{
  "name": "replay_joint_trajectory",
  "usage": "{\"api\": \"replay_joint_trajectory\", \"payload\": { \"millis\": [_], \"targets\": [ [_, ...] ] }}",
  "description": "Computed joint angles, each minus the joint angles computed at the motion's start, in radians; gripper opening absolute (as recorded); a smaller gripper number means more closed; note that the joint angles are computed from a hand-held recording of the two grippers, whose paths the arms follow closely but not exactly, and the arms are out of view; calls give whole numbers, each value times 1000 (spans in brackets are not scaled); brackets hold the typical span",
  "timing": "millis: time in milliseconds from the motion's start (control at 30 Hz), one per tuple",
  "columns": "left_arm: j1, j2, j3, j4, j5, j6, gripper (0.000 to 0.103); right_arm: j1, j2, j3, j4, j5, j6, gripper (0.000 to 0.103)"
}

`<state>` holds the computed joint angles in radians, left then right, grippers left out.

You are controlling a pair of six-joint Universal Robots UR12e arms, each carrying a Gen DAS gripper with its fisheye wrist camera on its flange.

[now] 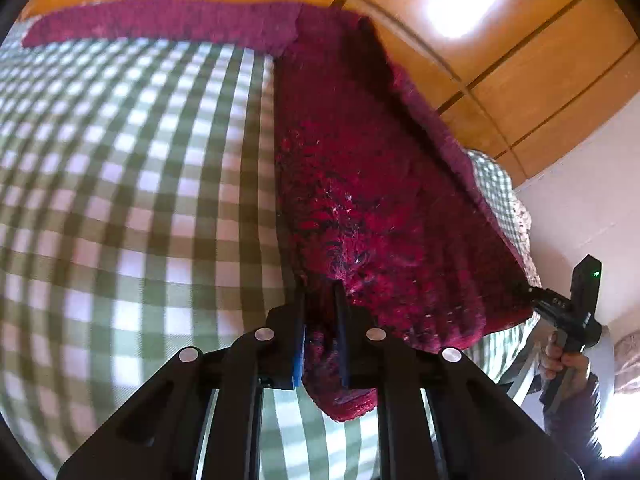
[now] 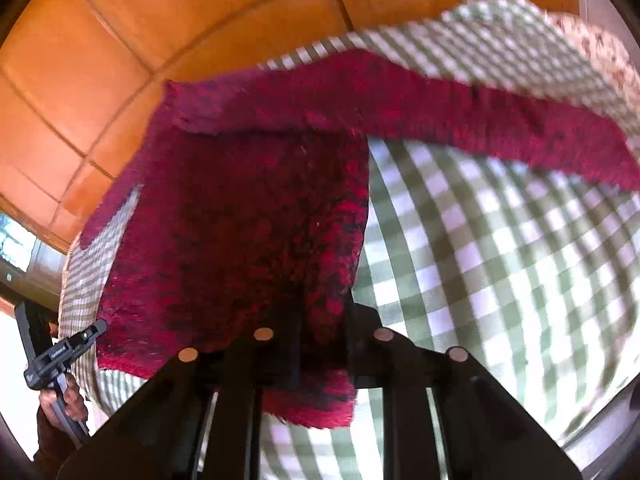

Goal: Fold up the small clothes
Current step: 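Spread the red sweater flat on the bed with both grippers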

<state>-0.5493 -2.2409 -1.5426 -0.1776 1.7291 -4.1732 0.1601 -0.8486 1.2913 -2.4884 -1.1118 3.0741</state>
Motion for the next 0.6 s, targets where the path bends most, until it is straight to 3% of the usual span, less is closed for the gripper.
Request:
{"api": "replay_joint_trajectory", "payload": {
  "millis": [133,433,467,500,567,600],
  "targets": [
    [-12,44,-38,-4,10,49,11,-12,-57,70,-10,9,-71,13],
    [-63,84,-99,-88,-15,-5,14,-39,-140,229,53,20,-133,13],
    [-62,83,-93,-101,-20,2,15,-41,-143,235,37,23,-119,17],
    [-62,84,-85,-125,-9,11,16,-41,-142,236,16,18,-104,27],
    [-68,81,-59,-173,52,37,20,-39,-137,229,-64,-4,-66,39],
    [-64,81,-47,-188,70,53,34,-34,-136,229,-115,-27,-53,48]
  ]
}}
